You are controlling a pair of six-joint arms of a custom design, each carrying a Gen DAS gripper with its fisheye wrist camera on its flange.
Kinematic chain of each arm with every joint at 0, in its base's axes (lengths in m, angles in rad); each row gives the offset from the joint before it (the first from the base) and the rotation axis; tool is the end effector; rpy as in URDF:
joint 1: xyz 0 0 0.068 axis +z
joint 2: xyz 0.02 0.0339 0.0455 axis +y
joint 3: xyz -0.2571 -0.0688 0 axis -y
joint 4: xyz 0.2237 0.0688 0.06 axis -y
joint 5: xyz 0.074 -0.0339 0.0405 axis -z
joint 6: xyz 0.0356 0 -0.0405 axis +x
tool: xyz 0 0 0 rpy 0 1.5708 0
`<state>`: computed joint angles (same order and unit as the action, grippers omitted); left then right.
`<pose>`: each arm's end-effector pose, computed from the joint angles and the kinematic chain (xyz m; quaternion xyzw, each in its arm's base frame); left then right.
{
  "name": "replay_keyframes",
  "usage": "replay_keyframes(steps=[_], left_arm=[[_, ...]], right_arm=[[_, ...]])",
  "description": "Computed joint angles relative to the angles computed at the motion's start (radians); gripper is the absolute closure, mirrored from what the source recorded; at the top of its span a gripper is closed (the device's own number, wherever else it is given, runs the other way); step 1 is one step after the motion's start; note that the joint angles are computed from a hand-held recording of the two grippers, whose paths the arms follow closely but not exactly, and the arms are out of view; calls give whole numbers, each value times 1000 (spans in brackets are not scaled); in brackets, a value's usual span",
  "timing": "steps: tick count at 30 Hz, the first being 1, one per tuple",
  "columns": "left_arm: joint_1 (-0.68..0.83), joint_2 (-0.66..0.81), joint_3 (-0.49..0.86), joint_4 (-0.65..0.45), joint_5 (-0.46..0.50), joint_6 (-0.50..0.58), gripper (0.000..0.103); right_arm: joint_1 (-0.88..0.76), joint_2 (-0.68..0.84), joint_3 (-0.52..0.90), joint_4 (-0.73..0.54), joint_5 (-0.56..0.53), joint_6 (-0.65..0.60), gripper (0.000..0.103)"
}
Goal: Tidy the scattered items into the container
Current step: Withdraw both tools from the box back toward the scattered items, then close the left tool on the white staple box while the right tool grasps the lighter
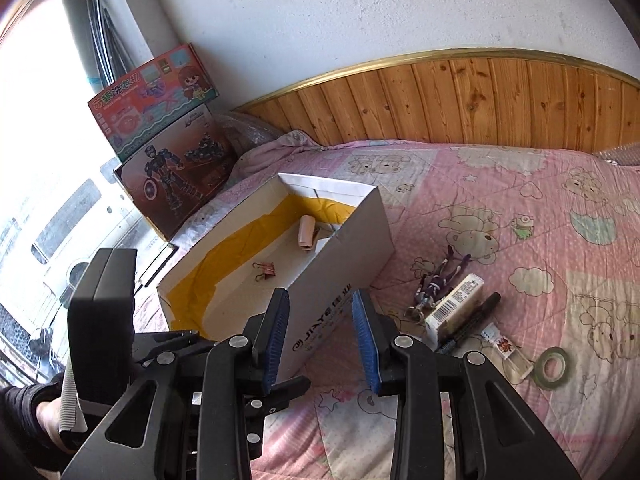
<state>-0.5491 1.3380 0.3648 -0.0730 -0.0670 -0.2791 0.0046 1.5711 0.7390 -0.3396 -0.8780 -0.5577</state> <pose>0.1642 -0.0977 0.1177 0.1213 0.9576 -0.0747 0.2503 0.2525 0.0286 0.1565 -0.3271 0.8290 0.3518 0.2864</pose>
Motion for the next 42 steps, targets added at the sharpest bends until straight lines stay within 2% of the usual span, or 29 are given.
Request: replay_keyframes(steps=[2, 10, 16, 21, 25, 28, 31, 33, 35, 36, 40, 42], left_arm=[[-7, 66, 9, 42, 9, -12, 57], [15, 306, 85, 153, 68, -35, 57], [26, 471, 158, 226, 70, -49, 57], [28, 587, 218, 267, 66, -64, 57], [45, 653, 242, 302, 74, -79, 56], [50, 676, 242, 343, 94, -87, 52], [52, 712, 258, 363, 124, -81, 47], [33, 726, 253, 386, 101, -73, 44], [-9, 735, 261, 385, 37, -48, 45], [-26, 740, 262, 389, 10, -38, 45], [-28, 741, 261, 410, 4, -30, 48], [-12, 740, 266, 408, 43, -27, 66]], right_arm=[[-31, 30, 28, 6, 11, 22, 63], [-122, 232, 187, 31, 149, 140, 63], [-144, 387, 285, 34, 281, 146, 57], [-101, 528, 346, 41, 374, 68, 57], [-38, 546, 289, 160, 459, -73, 57], [-3, 577, 281, 216, 530, -160, 57], [13, 631, 317, 221, 553, -184, 57], [23, 672, 349, 211, 564, -188, 57], [31, 699, 374, 204, 572, -184, 57], [31, 701, 380, 199, 568, -182, 57], [27, 698, 392, 184, 572, -170, 80], [21, 699, 412, 151, 566, -156, 82]])
